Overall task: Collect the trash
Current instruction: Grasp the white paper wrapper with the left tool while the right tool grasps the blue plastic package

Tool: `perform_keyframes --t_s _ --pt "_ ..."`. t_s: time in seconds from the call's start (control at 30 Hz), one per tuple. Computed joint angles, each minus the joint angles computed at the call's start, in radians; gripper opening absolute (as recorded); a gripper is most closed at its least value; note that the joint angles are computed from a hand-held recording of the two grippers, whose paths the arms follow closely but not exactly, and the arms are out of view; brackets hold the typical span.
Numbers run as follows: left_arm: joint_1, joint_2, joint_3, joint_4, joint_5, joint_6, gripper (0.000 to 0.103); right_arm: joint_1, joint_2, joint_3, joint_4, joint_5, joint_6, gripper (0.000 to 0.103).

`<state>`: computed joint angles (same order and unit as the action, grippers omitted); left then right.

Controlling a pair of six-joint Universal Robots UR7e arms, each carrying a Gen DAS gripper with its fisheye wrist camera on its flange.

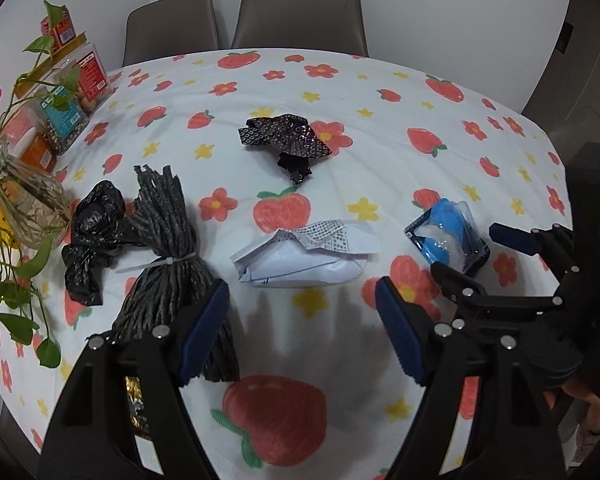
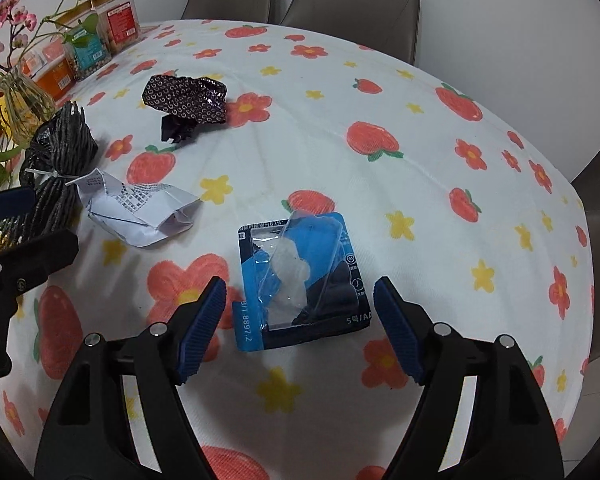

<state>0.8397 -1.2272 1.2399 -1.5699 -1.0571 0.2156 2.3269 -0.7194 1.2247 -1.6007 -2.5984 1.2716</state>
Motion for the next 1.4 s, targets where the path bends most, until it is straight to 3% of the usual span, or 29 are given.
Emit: perform_keyframes --t_s 0.07,0.13,0.67,0.73,0.8,1.0,1.17,1.4 --pt "0.005 0.010 -0.006 0.001 -0.007 0.005 0.075 -0.007 0.000 0.007 -0.020 0.013 -0.013 0.073" --pt "0.009 0.019 -0.011 0.001 -0.009 0.011 0.075 -0.010 -0.004 0.023 -0.060 0.016 -0.035 0.067" --pt "0.032 0.097 -0.035 -0.016 -0.043 0.016 0.074 -0.001 -0.034 0.040 -0.112 -0.008 -0.064 0.065" --pt "0.037 0.101 -0.034 -0.017 -0.056 0.014 0.061 0.000 -0.038 0.045 -0.114 -0.008 -0.062 0.065" --pt "0.038 0.101 -0.028 -0.027 -0.056 0.021 0.040 0.002 -0.042 0.048 -0.115 -0.009 -0.060 0.065" --pt "0.040 0.109 -0.041 0.003 -0.091 0.044 0.013 0.005 -0.049 0.057 -0.120 -0.009 -0.056 0.065" --pt "0.037 0.102 -0.030 0.008 -0.123 0.079 0.001 0.008 -0.054 0.062 -0.124 -0.010 -0.052 0.065" --pt "0.028 0.079 -0.007 -0.002 -0.155 0.110 0.000 0.014 -0.061 0.068 -0.116 -0.013 -0.037 0.065"
